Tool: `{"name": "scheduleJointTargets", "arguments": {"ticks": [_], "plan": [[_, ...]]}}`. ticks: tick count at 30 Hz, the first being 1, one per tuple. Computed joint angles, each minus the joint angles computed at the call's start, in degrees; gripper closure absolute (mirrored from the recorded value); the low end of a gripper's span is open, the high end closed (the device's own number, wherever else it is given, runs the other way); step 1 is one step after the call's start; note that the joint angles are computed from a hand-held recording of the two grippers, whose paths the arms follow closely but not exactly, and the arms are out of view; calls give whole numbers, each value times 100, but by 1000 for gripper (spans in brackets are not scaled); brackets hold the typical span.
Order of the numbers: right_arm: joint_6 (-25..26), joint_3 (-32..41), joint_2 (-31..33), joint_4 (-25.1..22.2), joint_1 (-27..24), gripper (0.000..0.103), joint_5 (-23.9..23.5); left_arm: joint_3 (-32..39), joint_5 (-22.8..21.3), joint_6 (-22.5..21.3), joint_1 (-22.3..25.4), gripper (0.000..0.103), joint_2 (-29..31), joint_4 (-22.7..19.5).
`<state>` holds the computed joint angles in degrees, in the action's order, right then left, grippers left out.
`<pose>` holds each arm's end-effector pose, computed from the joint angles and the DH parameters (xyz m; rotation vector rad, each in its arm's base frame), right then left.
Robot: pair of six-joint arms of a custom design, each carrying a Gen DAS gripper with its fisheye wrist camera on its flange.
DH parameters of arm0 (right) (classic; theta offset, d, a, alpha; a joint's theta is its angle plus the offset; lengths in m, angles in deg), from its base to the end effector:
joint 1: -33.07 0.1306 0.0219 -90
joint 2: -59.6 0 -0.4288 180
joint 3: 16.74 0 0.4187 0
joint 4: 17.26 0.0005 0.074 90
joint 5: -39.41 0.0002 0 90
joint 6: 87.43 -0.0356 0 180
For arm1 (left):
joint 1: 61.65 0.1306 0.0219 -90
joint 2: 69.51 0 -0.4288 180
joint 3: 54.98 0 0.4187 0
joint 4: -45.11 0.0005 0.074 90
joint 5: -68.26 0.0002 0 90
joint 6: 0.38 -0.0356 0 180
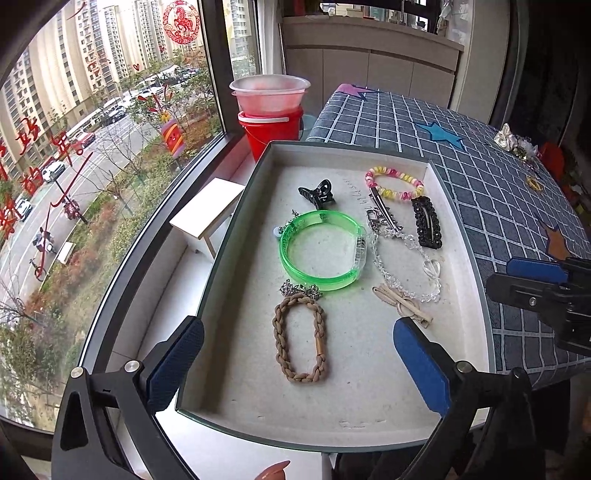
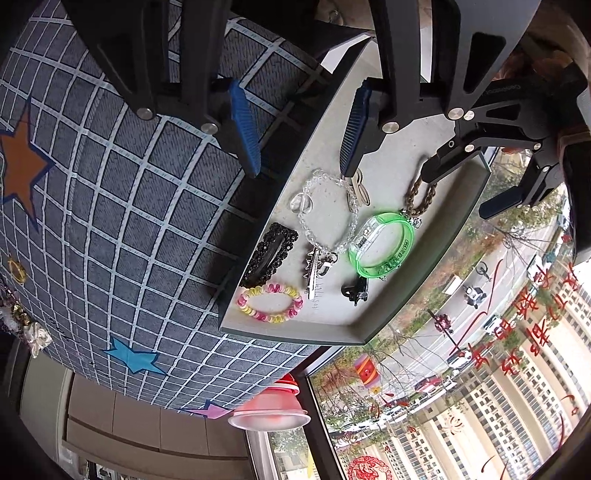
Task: Organize jewelry
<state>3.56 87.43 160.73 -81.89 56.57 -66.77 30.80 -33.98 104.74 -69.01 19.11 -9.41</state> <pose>0.5227 0.2376 0.4783 -0.6592 2.5853 0.5034 0.4851 -0.0556 0.4468 -0.2515 2.5294 0.1222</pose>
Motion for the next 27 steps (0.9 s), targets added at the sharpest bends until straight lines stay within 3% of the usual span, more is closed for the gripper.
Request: {"name": "scheduleJointTargets", "arguments": {"ticks": [3, 7, 15, 27], "plan": [[19, -15, -19, 0, 3, 44, 44, -7, -51, -3, -20, 0, -25, -1], [39, -21, -37, 2, 0, 42, 86, -15, -45, 11, -50, 0, -62, -18], [103, -2, -86, 10, 34, 28, 254, 8, -180, 27, -95, 0, -135, -48], [200, 113, -290, 213, 170, 16, 694, 91, -306, 175, -122, 0, -340, -203]]}}
